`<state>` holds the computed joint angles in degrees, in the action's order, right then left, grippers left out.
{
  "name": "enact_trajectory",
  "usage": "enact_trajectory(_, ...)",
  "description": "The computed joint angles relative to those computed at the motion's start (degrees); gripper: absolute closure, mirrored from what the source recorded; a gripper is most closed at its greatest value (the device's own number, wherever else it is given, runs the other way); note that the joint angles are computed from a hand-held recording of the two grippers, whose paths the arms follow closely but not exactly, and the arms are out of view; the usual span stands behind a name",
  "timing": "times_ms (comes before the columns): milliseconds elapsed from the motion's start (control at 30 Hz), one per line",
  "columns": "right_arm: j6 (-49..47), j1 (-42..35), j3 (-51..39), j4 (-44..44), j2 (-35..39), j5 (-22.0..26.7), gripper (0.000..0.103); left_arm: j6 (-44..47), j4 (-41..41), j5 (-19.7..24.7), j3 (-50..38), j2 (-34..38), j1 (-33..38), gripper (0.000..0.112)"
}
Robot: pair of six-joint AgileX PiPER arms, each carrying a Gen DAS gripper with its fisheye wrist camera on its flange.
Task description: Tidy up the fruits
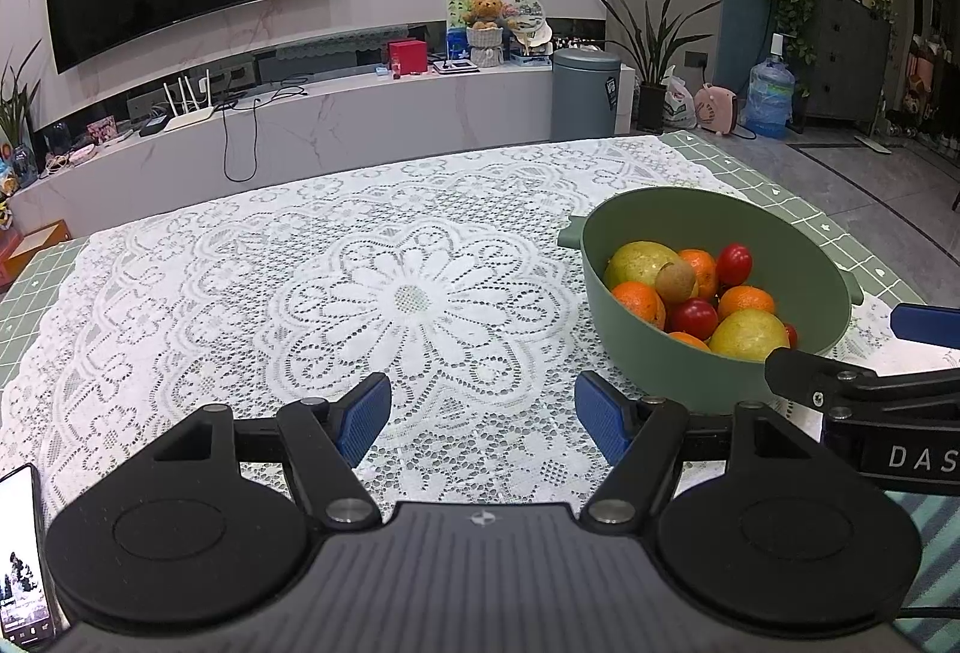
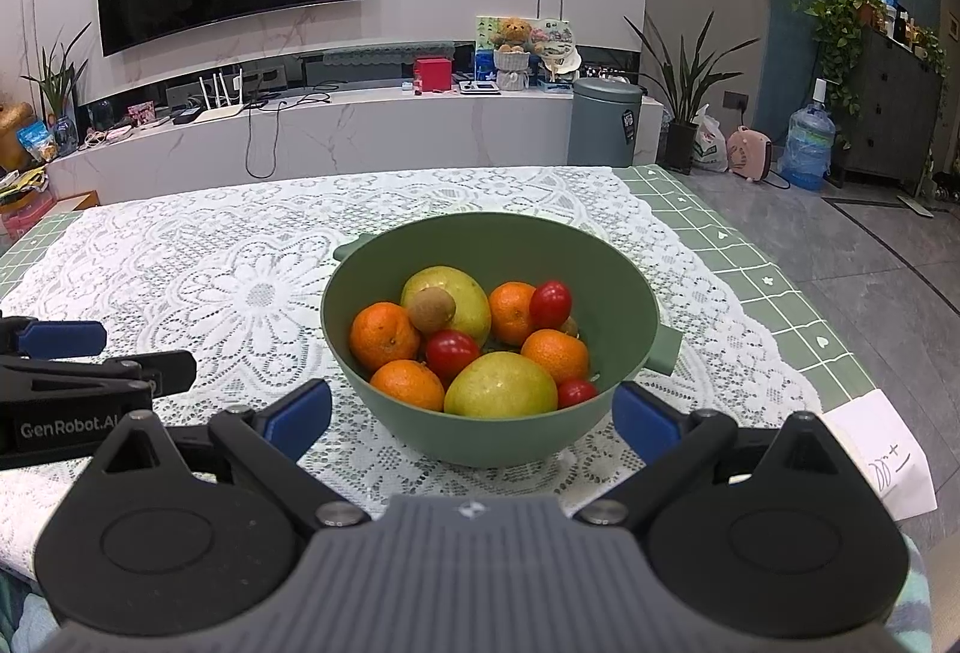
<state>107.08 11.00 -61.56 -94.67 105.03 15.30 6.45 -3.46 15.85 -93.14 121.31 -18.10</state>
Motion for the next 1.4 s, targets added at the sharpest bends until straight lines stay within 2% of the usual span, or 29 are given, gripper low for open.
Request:
enact_trajectory(600,-2.99,0.0,-0.55,2.55,-0.23,-0.2,0.007,0.33,-0.4,-0.12,0.3,-0.41,-0.03,0.03)
enact_trajectory(933,-0.55,0.24,-0.02,-0.03,-0.48,-0.07,0.007,0.1,-0.26,-0.02,0.35,-0.64,-0.05,0.03)
enact_trajectory(1400,-0.32,0.34,-0.01,-0.35,-0.48,-0.01,0.007,4.02,-4.37,-0.45,1.52,-1.98,0.34,0.03)
